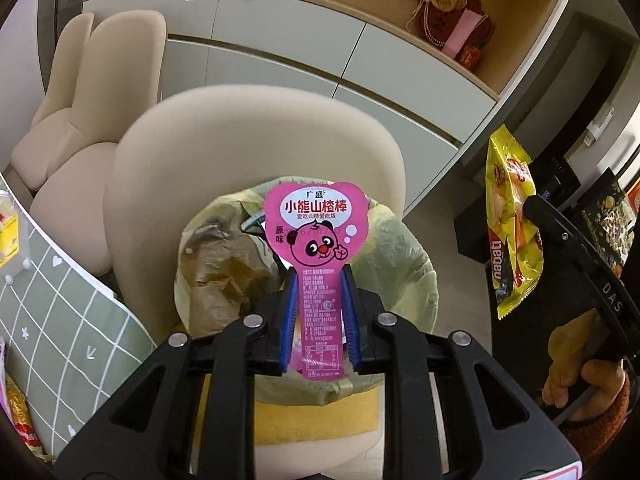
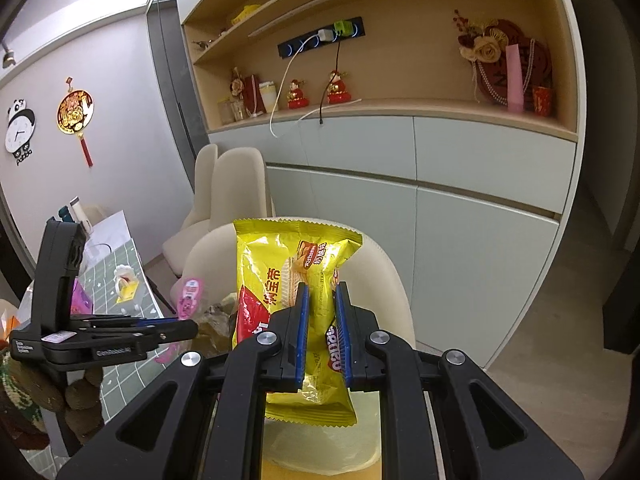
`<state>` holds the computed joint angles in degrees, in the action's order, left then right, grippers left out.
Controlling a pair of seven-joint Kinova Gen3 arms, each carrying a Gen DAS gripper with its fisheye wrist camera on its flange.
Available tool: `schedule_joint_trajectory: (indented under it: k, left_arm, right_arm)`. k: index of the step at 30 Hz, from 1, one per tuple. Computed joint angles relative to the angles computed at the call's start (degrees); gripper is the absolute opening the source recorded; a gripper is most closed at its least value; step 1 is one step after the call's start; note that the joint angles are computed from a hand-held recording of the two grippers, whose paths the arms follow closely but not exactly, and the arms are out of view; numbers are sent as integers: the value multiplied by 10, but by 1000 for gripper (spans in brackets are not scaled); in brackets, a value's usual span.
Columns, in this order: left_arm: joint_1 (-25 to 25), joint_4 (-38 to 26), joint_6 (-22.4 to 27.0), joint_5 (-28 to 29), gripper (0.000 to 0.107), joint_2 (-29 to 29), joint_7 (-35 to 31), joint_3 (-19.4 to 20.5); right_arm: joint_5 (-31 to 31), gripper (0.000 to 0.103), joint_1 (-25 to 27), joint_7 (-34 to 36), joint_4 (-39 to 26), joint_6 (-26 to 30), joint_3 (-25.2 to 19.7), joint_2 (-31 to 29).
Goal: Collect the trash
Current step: 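Carry the pink card and yellow bag over the trash bin and open both grippers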
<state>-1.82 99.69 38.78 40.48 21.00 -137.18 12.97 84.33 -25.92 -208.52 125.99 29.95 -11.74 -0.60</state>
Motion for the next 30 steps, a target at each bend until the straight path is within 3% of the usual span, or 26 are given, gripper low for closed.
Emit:
schedule_joint_trajectory:
  k: [8,18,30]
  left_arm:
    - [3,14,-12,-8,43,-7,8,-1]
    - [-42,73,-16,52,45,-60,-40,-18]
    - [-74,131,22,81,47,-127,-84,-98]
  right_arm:
    - [29,14,11,-24,2,-30,9,12]
    - [53,14,20,-11,-25,-69,16,50]
    - [-49,14,-26,99,-95,-66,39,137]
